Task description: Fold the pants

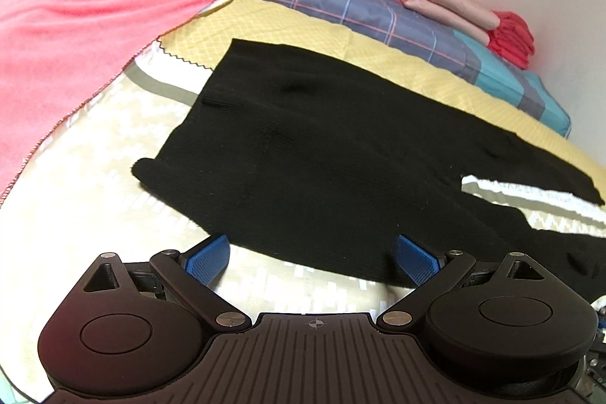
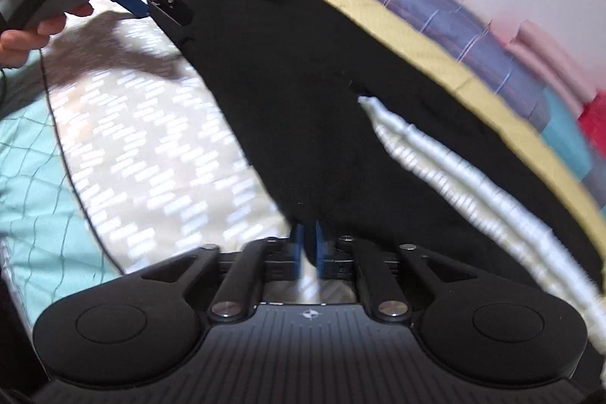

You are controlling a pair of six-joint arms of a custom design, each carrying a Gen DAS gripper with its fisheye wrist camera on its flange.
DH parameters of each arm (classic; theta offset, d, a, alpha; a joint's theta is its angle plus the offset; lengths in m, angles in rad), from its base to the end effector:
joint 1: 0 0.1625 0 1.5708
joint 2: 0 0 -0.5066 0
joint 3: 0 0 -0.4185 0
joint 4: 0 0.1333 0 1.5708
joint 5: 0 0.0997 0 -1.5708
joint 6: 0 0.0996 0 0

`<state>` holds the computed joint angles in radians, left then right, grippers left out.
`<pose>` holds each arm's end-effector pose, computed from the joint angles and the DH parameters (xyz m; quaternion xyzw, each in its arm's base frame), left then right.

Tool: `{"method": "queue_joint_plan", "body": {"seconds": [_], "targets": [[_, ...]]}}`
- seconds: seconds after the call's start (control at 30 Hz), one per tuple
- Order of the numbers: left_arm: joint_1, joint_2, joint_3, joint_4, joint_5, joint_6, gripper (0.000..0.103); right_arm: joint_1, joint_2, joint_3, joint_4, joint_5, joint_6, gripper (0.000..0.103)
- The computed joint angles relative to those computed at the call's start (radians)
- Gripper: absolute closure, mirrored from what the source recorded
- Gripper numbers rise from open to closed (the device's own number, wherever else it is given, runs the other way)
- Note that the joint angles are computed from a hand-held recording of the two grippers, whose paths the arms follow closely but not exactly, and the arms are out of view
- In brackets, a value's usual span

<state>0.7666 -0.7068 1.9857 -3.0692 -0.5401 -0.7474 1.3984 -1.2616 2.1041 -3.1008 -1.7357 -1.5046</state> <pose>-0.2906 -0.5836 0.0624 -0.0294 0.8661 -0.4111 0.2830 0.0171 -0.5837 0.3201 0.5580 -0.7549 0.1669 0.3016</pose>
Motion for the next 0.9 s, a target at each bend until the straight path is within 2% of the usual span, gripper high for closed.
{"method": "queue_joint_plan", "body": {"seconds": [0.07,0.13,0.23,0.3,0.33,0.57,0.6,0.63,0.67,0.7,0.73,0.77,0.8,0.83,0.9], "targets": [[-0.009,-0.014,0.016,0.009,0.018,-0.026,0.0,0.009,0.007,0.03,-0.076,0.082,-0.042,0.045],[-0.021,-0.029,0.039,0.016,0.044,-0.057,0.0,0.015,0.003,0.055,-0.072,0.16,-0.092,0.037],[-0.036,-0.055,0.073,0.036,0.08,-0.114,0.0,0.051,0.056,0.074,-0.096,0.165,-0.183,0.041],[-0.046,-0.075,0.094,0.075,0.104,-0.168,0.0,0.075,0.111,0.081,-0.138,0.146,-0.22,0.053],[-0.05,-0.087,0.105,0.104,0.113,-0.201,0.0,0.092,0.139,0.069,-0.14,0.129,-0.217,0.059],[-0.066,-0.143,0.161,0.208,0.15,-0.339,0.0,0.166,0.309,-0.049,-0.18,0.111,-0.083,0.059],[-0.066,-0.148,0.165,0.214,0.152,-0.353,0.0,0.171,0.322,-0.063,-0.169,0.108,-0.046,0.064],[-0.065,-0.153,0.169,0.22,0.152,-0.368,0.0,0.185,0.336,-0.084,-0.128,0.076,0.027,0.094],[-0.066,-0.16,0.174,0.232,0.151,-0.387,0.0,0.185,0.318,-0.08,-0.087,0.085,0.058,0.093],[-0.07,-0.167,0.181,0.24,0.154,-0.403,0.0,0.182,0.271,-0.055,-0.025,0.136,0.047,0.093],[-0.076,-0.171,0.19,0.238,0.164,-0.411,0.0,0.173,0.227,-0.013,-0.001,0.2,-0.006,0.094],[-0.081,-0.175,0.197,0.241,0.177,-0.42,0.0,0.165,0.207,0.023,-0.018,0.221,-0.086,0.094],[-0.083,-0.182,0.2,0.263,0.186,-0.442,0.0,0.163,0.206,0.038,-0.026,0.201,-0.123,0.094],[-0.084,-0.189,0.201,0.282,0.192,-0.462,0.0,0.165,0.213,0.033,-0.003,0.16,-0.123,0.094],[-0.083,-0.196,0.205,0.273,0.198,-0.462,0.0,0.152,0.208,0.039,-0.01,0.177,-0.148,0.089]]}}
